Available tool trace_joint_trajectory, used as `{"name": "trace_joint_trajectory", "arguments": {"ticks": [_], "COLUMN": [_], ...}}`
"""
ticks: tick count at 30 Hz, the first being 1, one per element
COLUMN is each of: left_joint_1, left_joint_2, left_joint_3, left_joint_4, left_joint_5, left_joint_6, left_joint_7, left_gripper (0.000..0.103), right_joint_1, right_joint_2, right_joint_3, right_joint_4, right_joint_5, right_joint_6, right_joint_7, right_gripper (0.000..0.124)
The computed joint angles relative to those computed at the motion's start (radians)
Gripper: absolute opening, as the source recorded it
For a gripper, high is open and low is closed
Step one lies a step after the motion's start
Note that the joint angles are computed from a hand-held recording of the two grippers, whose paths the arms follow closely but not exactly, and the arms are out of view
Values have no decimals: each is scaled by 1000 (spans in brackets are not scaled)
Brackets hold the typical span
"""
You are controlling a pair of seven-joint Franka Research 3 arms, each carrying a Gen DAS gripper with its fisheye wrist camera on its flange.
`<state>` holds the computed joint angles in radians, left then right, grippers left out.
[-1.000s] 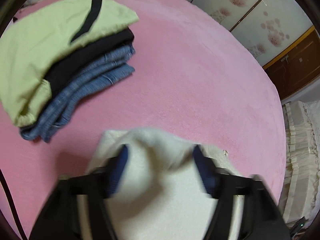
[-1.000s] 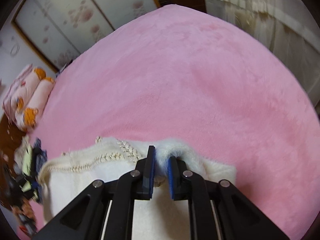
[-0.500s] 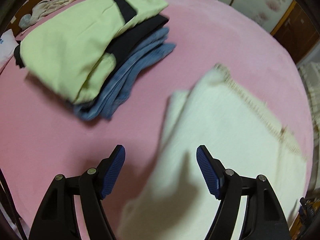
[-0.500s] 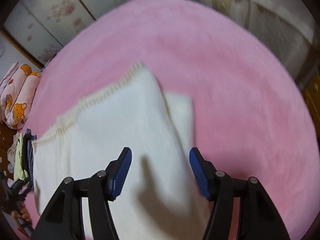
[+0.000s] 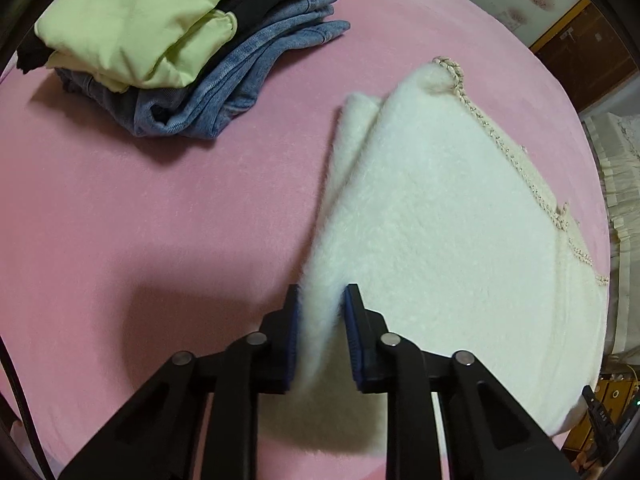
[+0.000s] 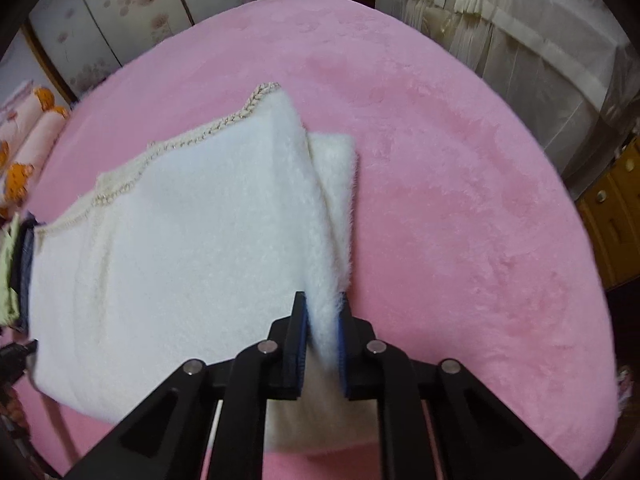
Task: Fold large clothes
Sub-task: 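Lower the hem onto the collar and open both grippers, then press and smooth the folded cardigan flat with both tools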
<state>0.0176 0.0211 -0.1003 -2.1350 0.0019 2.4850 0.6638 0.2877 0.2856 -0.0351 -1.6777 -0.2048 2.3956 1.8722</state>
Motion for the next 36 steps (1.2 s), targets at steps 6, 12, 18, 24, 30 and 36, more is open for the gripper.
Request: {"name": "trace_joint_trajectory", "arguments": {"ticks": [6, 12, 18, 24, 30, 36], "left_joint_1": [-16, -22, -25, -121, -211, -239], "left_joint_2": [-42, -133, -196, -212, -88, 35], "left_joint_3": [-11, -6, -62, -46, -63, -121], "left_joint_4": [-32, -159, -105, -90, -4, 78], "left_joint_5": [44, 49, 261, 131, -160, -300], "left_joint_6": [-66, 10, -143, -42, 65, 111], "left_joint_7": [-2, -55, -242, -114, 103, 221], "left_gripper": [12, 17, 22, 23, 14, 5], "right_joint_1": [-9, 16, 32, 22, 35, 67], "right_joint_2": [-29, -59, -135, -222, -221, -167], "right_joint_3": [-4, -5, 2, 68, 149, 177], "right_joint_4": [-48, -104, -161, -260, -334, -310], "right_joint_5": [13, -129, -226, -96, 406, 635], "right_joint_6": [-31, 29, 55, 115, 170, 147], "right_joint_7": [78, 83, 203, 244, -159, -459], "right_gripper": [8, 9, 12, 13, 10, 0]}}
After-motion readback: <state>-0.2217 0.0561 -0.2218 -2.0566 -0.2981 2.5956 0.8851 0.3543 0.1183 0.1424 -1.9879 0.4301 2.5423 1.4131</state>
